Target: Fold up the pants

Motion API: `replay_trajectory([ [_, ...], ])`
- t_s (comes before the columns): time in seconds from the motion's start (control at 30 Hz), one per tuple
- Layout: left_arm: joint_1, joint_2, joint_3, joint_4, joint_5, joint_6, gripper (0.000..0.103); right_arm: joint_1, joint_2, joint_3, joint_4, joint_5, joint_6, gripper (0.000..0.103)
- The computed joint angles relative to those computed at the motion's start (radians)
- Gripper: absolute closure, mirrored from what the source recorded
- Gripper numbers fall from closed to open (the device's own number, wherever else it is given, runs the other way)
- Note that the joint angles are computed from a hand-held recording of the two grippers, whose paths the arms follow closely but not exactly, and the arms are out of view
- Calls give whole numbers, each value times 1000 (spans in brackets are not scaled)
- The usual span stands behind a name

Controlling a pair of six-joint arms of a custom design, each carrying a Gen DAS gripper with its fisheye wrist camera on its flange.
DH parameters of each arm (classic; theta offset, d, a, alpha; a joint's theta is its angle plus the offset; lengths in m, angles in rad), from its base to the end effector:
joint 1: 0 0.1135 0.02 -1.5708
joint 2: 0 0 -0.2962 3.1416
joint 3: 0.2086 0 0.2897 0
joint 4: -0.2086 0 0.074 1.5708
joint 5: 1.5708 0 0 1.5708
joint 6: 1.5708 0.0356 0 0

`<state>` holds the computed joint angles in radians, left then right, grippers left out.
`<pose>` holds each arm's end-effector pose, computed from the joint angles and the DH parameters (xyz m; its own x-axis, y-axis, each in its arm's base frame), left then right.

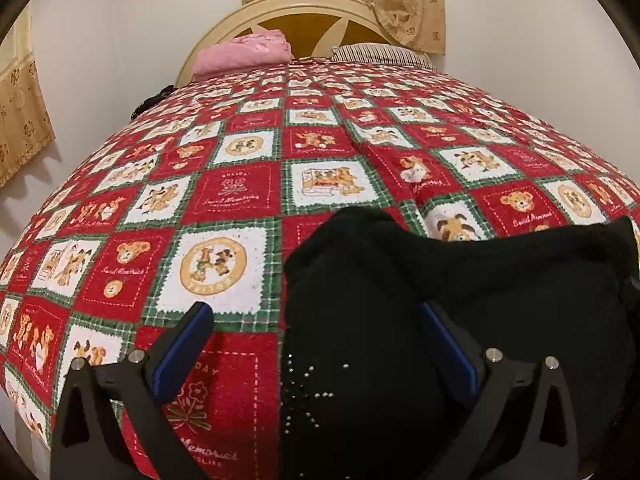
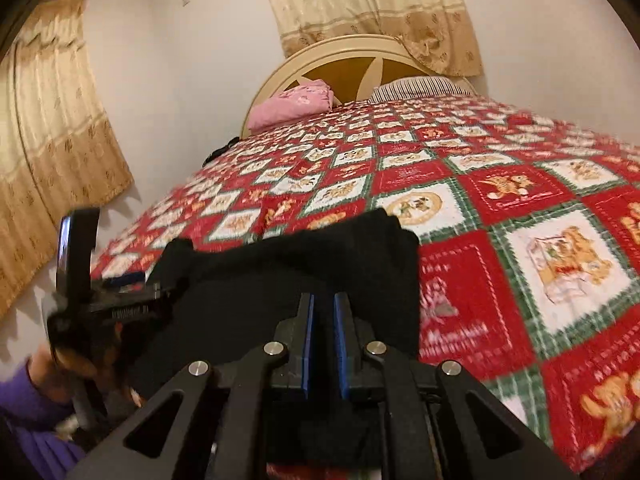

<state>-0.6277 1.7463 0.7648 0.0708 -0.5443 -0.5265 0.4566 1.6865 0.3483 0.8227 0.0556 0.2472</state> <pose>0.2886 -0.1866 0.1204 -0.6761 -0.0406 -0.7357 -0.1091 0.9930 0.0455 0.2461 0.1187 0.0918 -0.5261 0.0138 -0.8503 -0.2765 0.9428 0.1863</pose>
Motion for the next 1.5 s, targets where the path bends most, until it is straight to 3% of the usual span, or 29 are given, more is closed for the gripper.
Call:
replay_trajectory([
  [0.17,-3,-8,-16,10,4,6,0,49,-39,-6,-63,86,-44,94],
  [0.33,28,-65,-91,46,135,-18,0,41,-30,-14,-39,79,-44,94],
  [0.5,66,-222,-206,44,269,-1,0,49,-32,-15,-42,91,-40,94],
  [0.6,88,-358,-285,31,251,31,0,94,-82,-13,-87,133,-9,90],
  [0.77,139,-458,-352,-20,149,59,0,229,-122,34,-134,73,-70,87],
  [0.83,176,-462,-369,-12,174,61,0,299,-70,91,-167,54,-95,68],
  [0.9,191,-455,-379,1,199,54,0,354,2,143,-168,26,-111,59],
  [1.03,165,-451,-385,14,195,83,0,430,114,248,-222,28,-163,59],
  [1.13,117,-462,-404,60,188,136,0,402,113,299,-262,-3,-175,59],
  [1.33,4,-441,-452,231,208,338,0,234,114,416,-361,-132,-108,59],
  [1.5,-44,-437,-474,229,201,431,0,183,122,414,-378,-308,-46,59],
])
